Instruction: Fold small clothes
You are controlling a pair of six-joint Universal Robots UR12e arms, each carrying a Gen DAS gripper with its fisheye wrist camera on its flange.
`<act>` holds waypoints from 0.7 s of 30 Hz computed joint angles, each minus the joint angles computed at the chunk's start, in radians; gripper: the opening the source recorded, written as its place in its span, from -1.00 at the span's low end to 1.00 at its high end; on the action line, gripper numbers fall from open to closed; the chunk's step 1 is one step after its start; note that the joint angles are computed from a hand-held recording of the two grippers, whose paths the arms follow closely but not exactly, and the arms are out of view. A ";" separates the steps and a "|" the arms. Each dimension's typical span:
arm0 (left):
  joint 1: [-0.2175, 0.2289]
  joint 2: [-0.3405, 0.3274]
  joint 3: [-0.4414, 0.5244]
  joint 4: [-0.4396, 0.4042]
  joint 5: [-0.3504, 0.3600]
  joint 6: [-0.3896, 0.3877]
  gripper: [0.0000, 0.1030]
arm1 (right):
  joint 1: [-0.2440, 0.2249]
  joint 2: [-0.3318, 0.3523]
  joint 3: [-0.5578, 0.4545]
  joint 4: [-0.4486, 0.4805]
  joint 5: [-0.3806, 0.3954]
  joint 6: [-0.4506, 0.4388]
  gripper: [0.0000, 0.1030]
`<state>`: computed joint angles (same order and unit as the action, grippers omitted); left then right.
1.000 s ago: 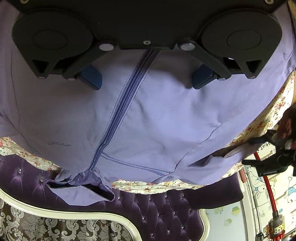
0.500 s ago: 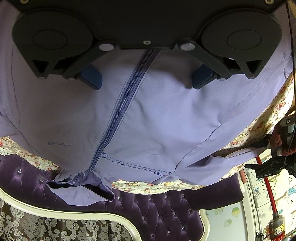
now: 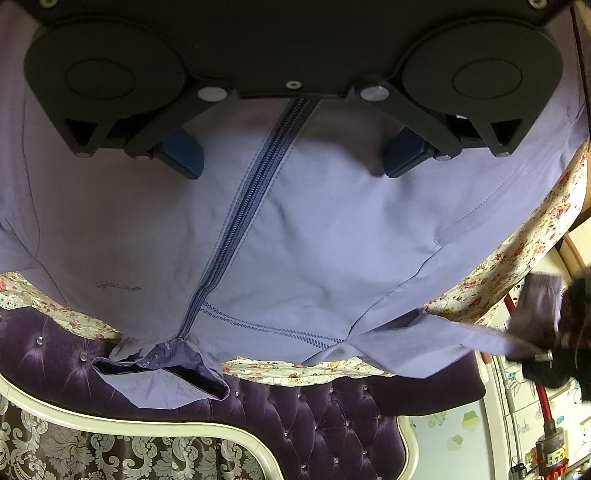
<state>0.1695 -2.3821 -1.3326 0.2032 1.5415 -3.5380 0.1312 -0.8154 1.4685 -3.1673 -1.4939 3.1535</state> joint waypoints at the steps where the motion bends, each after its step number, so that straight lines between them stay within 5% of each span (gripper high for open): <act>1: -0.007 0.006 0.003 0.010 0.003 0.034 -0.83 | -0.001 0.000 0.001 -0.002 0.002 0.001 1.00; 6: -0.058 0.026 0.027 0.075 -0.003 0.261 -0.83 | -0.004 -0.001 0.005 -0.011 0.016 0.004 1.00; 11: -0.124 0.025 0.049 0.107 -0.085 0.522 -0.82 | -0.008 -0.002 0.009 -0.018 0.033 0.004 1.00; 17: -0.190 0.009 0.056 -0.073 -0.247 0.813 -0.78 | -0.013 -0.009 0.020 -0.019 0.056 0.000 1.00; 19: -0.204 0.000 0.059 -0.166 -0.289 0.893 -0.53 | -0.015 -0.012 0.026 -0.023 0.062 0.002 1.00; 21: -0.218 -0.004 0.054 -0.248 -0.307 0.966 -0.49 | -0.019 -0.015 0.030 -0.023 0.068 0.001 1.00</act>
<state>-0.0482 -2.3865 -1.2785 -0.0452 1.2345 -2.5725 0.1127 -0.8302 1.4986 -3.1902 -1.4255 3.1542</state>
